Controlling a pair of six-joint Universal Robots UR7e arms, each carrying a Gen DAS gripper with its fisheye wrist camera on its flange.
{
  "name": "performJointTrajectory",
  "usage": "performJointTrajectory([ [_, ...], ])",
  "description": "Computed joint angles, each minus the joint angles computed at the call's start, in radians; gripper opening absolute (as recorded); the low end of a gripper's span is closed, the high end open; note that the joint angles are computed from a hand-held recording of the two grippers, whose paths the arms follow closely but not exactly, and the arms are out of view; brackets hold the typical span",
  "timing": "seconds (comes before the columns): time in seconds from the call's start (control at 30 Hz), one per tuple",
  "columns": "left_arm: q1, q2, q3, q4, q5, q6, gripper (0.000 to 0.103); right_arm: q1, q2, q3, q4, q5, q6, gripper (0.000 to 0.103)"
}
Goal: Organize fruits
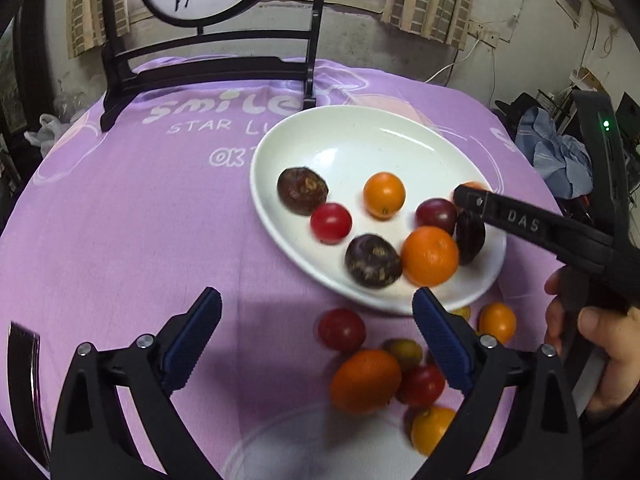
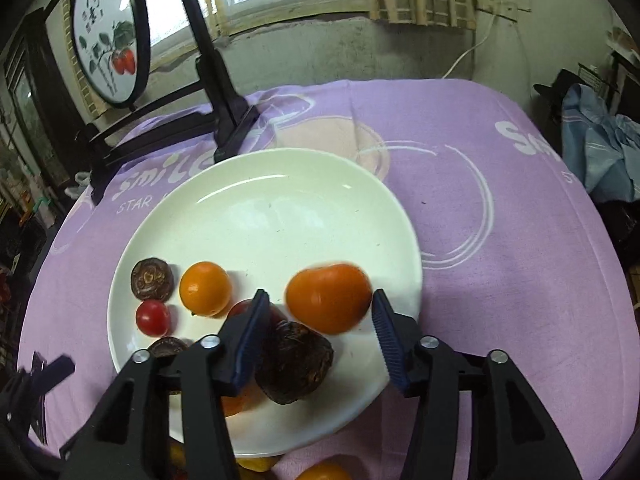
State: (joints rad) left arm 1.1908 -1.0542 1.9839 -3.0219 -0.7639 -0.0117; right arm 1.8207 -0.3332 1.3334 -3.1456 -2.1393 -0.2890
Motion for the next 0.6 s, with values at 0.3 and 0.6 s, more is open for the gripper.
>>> performJointTrajectory([
  [0.3, -0.025, -0.062, 0.094, -0.026, 0.023, -0.013, 0.094, 0.022, -0.114, 0.245, -0.130, -0.017, -0.067, 0.062],
  [0.6, -0.032, -0.105, 0.168, 0.050, 0.054, -0.048, 0.094, 0.022, -0.199, 0.500, -0.251, 0.038, -0.074, 0.067],
])
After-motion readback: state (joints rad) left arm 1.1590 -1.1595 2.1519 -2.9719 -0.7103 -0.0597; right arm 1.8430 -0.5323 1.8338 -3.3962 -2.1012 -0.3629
